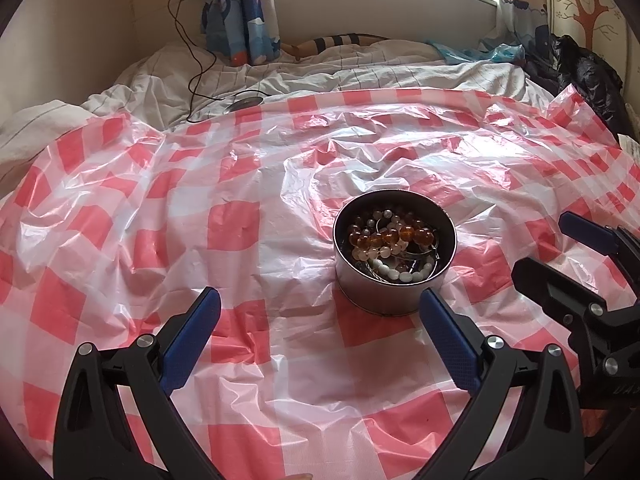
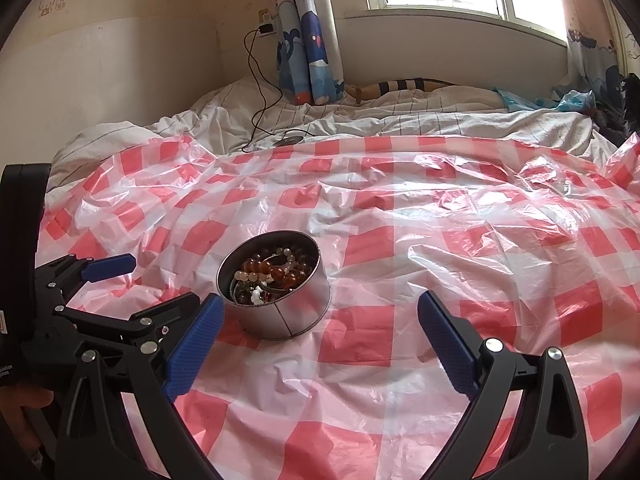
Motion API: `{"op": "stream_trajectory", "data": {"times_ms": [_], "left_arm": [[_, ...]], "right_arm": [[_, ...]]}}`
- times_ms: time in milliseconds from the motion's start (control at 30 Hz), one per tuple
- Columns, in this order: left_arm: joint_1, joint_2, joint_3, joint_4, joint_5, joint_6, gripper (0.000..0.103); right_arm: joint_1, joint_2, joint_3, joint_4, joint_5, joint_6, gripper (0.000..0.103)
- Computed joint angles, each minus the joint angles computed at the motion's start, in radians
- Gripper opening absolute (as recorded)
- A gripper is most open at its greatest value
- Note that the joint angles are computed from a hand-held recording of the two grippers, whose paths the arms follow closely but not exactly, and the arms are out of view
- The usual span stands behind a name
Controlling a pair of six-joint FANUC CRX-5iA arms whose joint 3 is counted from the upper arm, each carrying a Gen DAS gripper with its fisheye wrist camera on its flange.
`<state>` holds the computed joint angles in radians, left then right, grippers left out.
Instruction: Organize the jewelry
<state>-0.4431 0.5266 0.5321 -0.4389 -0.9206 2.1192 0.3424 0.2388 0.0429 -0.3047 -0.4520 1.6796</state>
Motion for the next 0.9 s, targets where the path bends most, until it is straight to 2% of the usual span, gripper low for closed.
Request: {"op": "stream_trajectory", "data": {"times_ms": [667,833,900], "left_arm": [[-0.006,0.006,0.016,-0.017,-0.018,0.007,0.095],[0.032,-0.015,-0.032,0.081,0.037,0.005,0.095],[0.041,-0.039,-0.077,0.086,0.092,0.039,0.095]], "right_arm": [[0.002,0.003,0.003,-0.002,-0.007,0.008,0.093],[0.003,0.003,0.001,0.001,-0.005,0.007,0.093],[0.003,0.002,-0.001,-0.001,-0.003,0.01,0.093]]}}
